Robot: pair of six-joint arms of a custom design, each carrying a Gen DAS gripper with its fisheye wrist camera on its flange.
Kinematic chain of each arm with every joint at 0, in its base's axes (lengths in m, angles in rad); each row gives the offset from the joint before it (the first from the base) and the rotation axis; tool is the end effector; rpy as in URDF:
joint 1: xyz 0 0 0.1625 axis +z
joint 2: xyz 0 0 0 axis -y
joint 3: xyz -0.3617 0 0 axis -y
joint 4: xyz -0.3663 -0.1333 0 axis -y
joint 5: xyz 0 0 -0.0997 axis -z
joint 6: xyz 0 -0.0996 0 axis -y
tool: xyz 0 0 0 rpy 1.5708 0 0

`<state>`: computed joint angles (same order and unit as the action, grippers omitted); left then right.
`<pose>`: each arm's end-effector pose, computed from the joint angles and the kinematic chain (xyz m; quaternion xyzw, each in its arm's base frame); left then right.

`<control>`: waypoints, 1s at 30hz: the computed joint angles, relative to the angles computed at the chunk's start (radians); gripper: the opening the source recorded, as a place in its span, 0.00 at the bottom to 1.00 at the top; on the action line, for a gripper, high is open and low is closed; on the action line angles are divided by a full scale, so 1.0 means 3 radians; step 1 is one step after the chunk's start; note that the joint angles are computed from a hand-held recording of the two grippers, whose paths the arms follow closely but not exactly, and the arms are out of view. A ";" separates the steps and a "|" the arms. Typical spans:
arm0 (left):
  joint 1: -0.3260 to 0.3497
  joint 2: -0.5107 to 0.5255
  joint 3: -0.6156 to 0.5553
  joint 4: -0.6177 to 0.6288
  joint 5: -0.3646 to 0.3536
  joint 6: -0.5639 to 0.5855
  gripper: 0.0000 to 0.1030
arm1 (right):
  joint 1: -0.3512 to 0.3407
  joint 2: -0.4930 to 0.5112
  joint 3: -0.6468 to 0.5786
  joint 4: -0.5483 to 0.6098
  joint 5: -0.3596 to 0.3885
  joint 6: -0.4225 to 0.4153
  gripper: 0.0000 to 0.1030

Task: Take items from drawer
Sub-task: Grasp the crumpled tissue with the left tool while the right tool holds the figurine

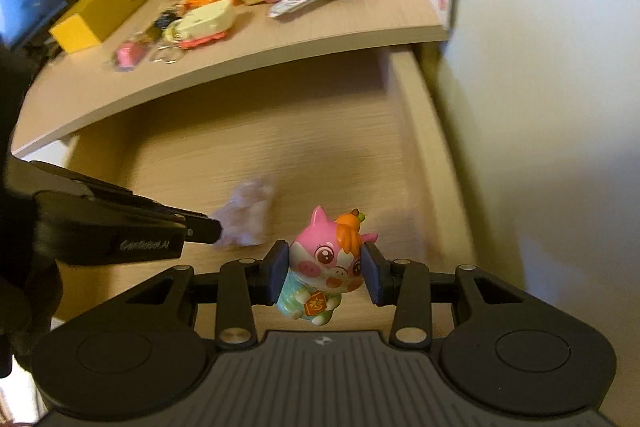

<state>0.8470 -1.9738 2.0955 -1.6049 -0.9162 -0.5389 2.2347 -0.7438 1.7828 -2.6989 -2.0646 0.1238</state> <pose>-0.0627 -0.3638 0.3633 0.1013 0.9407 -0.1561 0.2837 0.4123 -0.3872 0.0132 0.2479 -0.9365 0.1336 0.2089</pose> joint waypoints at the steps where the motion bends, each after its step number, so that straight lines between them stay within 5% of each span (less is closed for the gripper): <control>1: -0.0025 -0.0096 0.0014 -0.0028 -0.0017 0.0023 0.08 | 0.0000 0.0000 -0.0004 0.0003 0.0038 -0.0002 0.38; 7: -0.0063 -0.0414 0.0044 -0.0181 0.0022 0.0091 0.08 | 0.0007 -0.0073 -0.0069 0.0070 0.0097 0.0101 0.38; 11: 0.0136 -0.0319 0.0231 -0.0722 -0.0009 0.0536 0.15 | 0.0046 -0.0011 -0.0186 0.0227 -0.0097 0.0137 0.38; 17: 0.0227 -0.0015 0.0467 -0.1182 0.0278 0.1140 0.17 | 0.0030 0.0038 -0.0186 0.0333 -0.0216 0.0129 0.38; 30: 0.0518 0.0549 0.0200 -0.1022 0.0033 0.1405 0.23 | -0.0015 0.0036 -0.0114 0.0362 -0.0343 0.0195 0.38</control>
